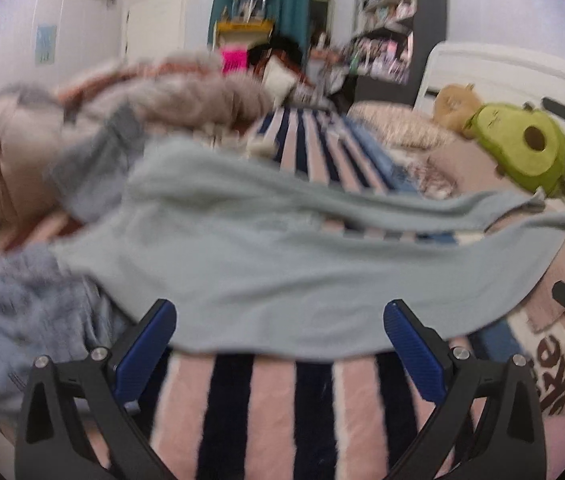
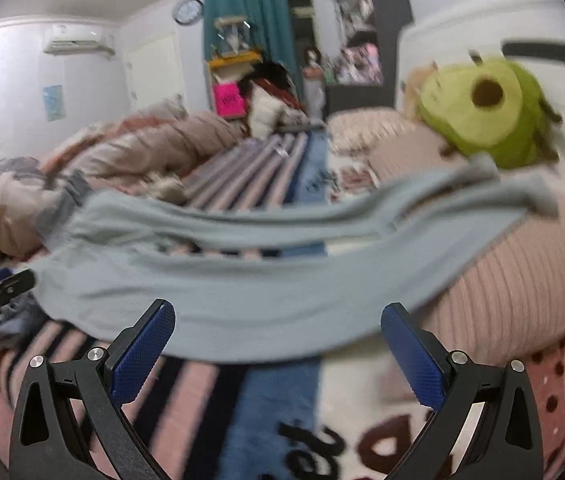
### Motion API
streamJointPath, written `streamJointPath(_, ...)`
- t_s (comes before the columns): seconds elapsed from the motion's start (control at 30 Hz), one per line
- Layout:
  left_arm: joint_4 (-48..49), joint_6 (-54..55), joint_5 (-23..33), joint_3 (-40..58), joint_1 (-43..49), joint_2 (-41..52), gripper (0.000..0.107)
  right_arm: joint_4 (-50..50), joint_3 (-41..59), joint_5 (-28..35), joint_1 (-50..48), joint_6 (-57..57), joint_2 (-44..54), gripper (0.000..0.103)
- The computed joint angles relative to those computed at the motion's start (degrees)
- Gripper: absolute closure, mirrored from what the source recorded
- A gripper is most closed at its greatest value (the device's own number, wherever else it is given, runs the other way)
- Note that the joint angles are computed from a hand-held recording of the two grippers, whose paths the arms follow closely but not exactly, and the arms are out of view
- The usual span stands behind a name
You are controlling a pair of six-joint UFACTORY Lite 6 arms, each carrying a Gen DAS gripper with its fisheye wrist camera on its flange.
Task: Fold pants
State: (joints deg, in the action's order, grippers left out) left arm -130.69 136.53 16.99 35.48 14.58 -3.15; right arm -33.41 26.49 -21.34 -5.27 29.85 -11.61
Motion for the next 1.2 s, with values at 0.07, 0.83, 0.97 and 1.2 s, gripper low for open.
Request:
streamJointPath(0.07,-1.3,0.8,-0.1,1.6,0.4,5.5,0.005,-9.9,1.7,-4.2,-5.6,8.5,6.4,0.001)
streamJointPath(0.83,-5.2,-9.5,-0.4,25.8,-0.1,32.6,0.056,-19.9,29.2,-5.3,-8.3,24.3,35.4,0.060)
streamJointPath(0.97,-8.8,-5.1,-1.1,26.1,1.0,31.7,0.095,-17.2,31.0,-3.7,-8.0,21.5,35.6,0.094)
streamJointPath(1.2,1.2,-13.1,-0.2,22.9,4.2,28.5,0.102,-18.4,28.1,-6.0,-9.4,19.9,32.3,0.099)
